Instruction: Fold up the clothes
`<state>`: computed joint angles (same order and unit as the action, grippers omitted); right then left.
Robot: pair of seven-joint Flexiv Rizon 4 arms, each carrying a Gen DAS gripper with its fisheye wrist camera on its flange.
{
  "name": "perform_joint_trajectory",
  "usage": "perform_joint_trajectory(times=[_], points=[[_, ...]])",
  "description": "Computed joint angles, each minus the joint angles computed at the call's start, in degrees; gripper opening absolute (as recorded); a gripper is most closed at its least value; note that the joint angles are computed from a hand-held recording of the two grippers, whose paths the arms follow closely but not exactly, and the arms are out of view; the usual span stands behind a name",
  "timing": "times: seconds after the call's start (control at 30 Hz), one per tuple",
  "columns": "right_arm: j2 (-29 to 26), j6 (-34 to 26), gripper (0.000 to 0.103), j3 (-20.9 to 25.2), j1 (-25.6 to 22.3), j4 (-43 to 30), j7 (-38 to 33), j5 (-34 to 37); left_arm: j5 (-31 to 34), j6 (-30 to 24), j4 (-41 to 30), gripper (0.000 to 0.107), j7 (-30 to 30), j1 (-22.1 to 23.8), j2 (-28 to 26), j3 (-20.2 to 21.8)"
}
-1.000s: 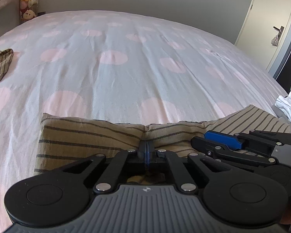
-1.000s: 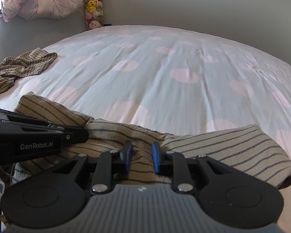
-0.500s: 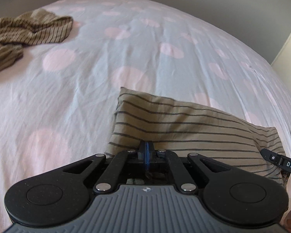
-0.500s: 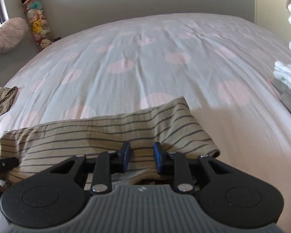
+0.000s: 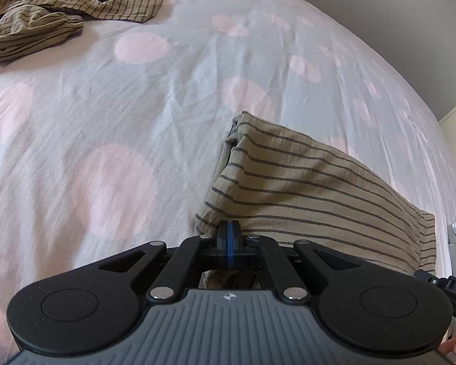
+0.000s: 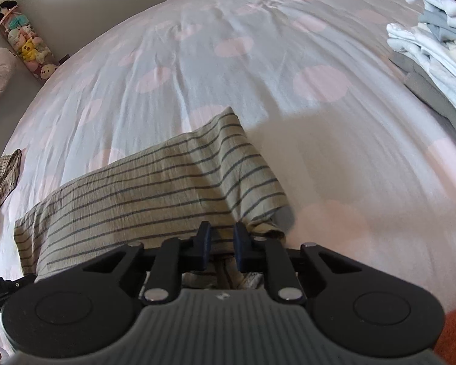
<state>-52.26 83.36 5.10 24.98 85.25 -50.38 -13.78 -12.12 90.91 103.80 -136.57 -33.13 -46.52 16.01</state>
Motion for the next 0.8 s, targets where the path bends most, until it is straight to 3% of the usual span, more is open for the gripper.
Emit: perform_joint_trajectory(times=[0.07,0.17,0.23,0.33,0.37,0.43,0.47,0.53,0.67,0.8], points=[[0.86,-0.03,0.017,-0.21,0.09,1.1,-0.03,0.0,-0.24,-0.65,0.48,0.0,-0.85,-0.68,0.53,0.61],[2.29,1.43,0.027,-0.35,-0.02,3.24,-0.23,0.1,-0.63,-1.55,1.34,0.004,-3.44,-2.73,1.22,2.92],[3.35,3.93,0.043,0.28,-0.71,5.11,-1.01,0.34,-0.44,-1.33,1.89,0.017,-6.84,-5.65,1.3,6.53],[4.7,9.41,0.055,2.13,-2.42,8.13,-3.3,0.59,-0.64,5.41,3.79,0.025,-9.95,-8.26,0.91,9.53],[4.98,11.25,0.056,3.4,-3.49,8.97,-4.46,0.49,-1.53,7.26,4.16,0.028,-10.21,-9.68,0.55,11.08],[4.6,13.54,0.071,7.93,-7.23,9.03,-6.81,-0.09,-2.89,10.38,4.65,0.049,-9.67,-10.67,0.12,12.09],[4.24,14.47,0.074,10.43,-9.27,8.9,-7.92,-0.53,-3.52,11.94,4.87,0.052,-9.37,-11.04,-0.07,12.45],[3.22,15.59,0.079,15.0,-13.07,8.1,-9.5,-1.63,-2.87,13.96,4.89,0.053,-7.12,-7.73,0.72,9.04],[0.82,12.79,0.083,17.71,-16.07,2.89,-11.58,-3.98,0.37,13.19,3.65,0.053,-0.1,0.46,2.51,0.74],[-2.57,0.57,0.088,21.16,-18.64,-4.83,-17.43,-5.88,2.0,12.04,2.92,0.053,5.8,8.62,3.13,-7.8]])
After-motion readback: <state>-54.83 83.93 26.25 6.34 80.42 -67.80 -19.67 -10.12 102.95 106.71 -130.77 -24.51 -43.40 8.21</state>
